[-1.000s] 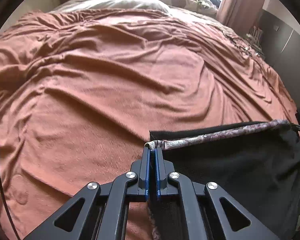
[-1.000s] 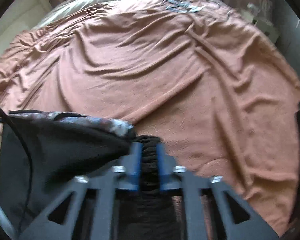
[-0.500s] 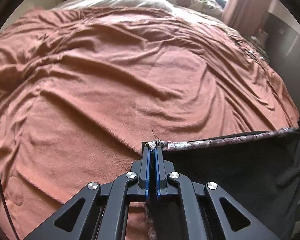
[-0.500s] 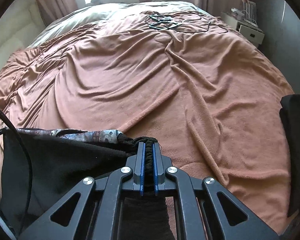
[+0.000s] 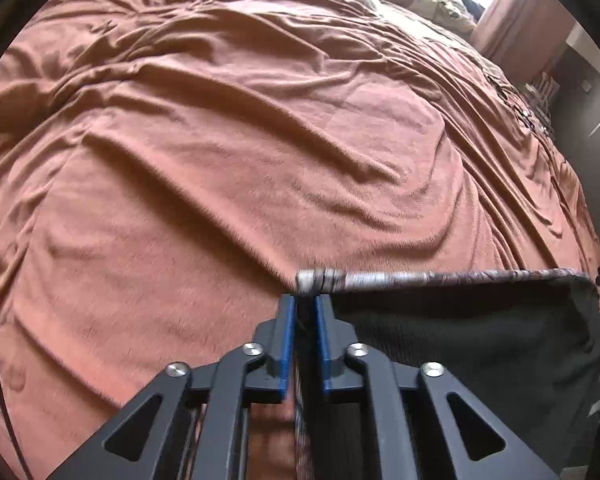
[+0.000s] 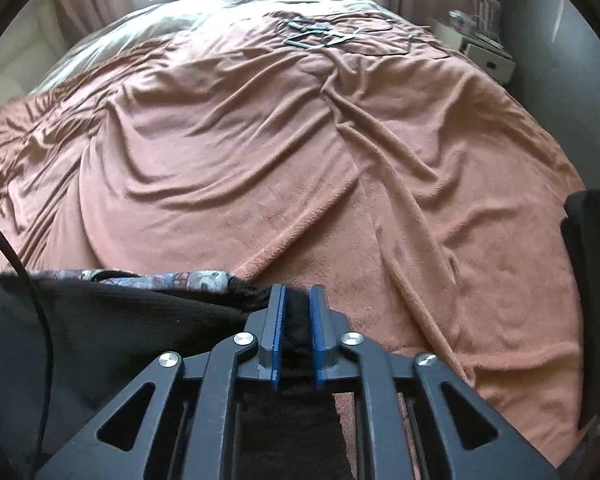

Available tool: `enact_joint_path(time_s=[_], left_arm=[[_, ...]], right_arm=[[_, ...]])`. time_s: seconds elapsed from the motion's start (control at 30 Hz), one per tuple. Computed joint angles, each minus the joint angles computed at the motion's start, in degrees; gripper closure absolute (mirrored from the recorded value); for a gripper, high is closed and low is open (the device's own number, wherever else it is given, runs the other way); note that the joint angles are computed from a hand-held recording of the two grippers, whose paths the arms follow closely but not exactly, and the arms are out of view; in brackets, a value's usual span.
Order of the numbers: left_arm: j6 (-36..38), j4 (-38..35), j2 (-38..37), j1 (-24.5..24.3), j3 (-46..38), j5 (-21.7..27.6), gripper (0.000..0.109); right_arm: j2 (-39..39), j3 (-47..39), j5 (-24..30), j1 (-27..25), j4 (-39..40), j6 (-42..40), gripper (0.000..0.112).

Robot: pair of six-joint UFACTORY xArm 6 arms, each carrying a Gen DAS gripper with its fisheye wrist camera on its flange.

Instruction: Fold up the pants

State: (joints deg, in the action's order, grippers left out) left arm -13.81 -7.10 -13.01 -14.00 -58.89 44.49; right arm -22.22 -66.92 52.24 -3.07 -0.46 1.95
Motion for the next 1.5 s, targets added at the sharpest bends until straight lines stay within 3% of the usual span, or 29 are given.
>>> enact_joint_path(time_s=[0.03, 0.13, 0.17, 0.6, 0.93, 1.2, 1.4, 1.5], left_arm=[[-0.1, -0.5, -0.9, 0.1, 0.6, 0.4, 0.081], [-0.7, -1.9, -5.1, 0.1, 3.7, 0.7, 0.069], [-1.0, -2.1, -6.5, -0.1, 4.6, 1.0, 0.067], [-7.3, -3.5, -22.9, -4.6, 16.3, 3.9, 0.062], [-16.2, -1.9, -35.6, -9.0, 24.2, 6.2, 0.058], [-25.7, 2.3, -45.2, -14.2, 28.9, 9.4, 0.058], [-31.7, 4.0, -53.1, -17.6, 32.0, 12.1, 0.058], [-33.9, 2.2, -57.0, -18.6, 33.9, 12.6, 0.053]], right_arm=[[-0.7, 0.2, -0.1, -0.1, 0.4, -0.4, 0.095], [-4.9, 2.5, -1.4, -0.5, 2.5, -2.1, 0.064], [-6.3, 3.4, -2.1, -0.4, 2.8, -2.5, 0.061], [-21.6, 13.9, -3.2, 0.2, 14.9, -11.9, 0.061], [-28.5, 18.3, 2.7, -2.9, 25.2, -19.0, 0.061], [-33.9, 21.0, 7.0, -1.1, 27.4, -19.7, 0.061], [-36.5, 22.4, 9.3, 3.3, 25.9, -18.9, 0.061], [-36.8, 22.8, 10.7, 5.2, 25.4, -17.9, 0.061]])
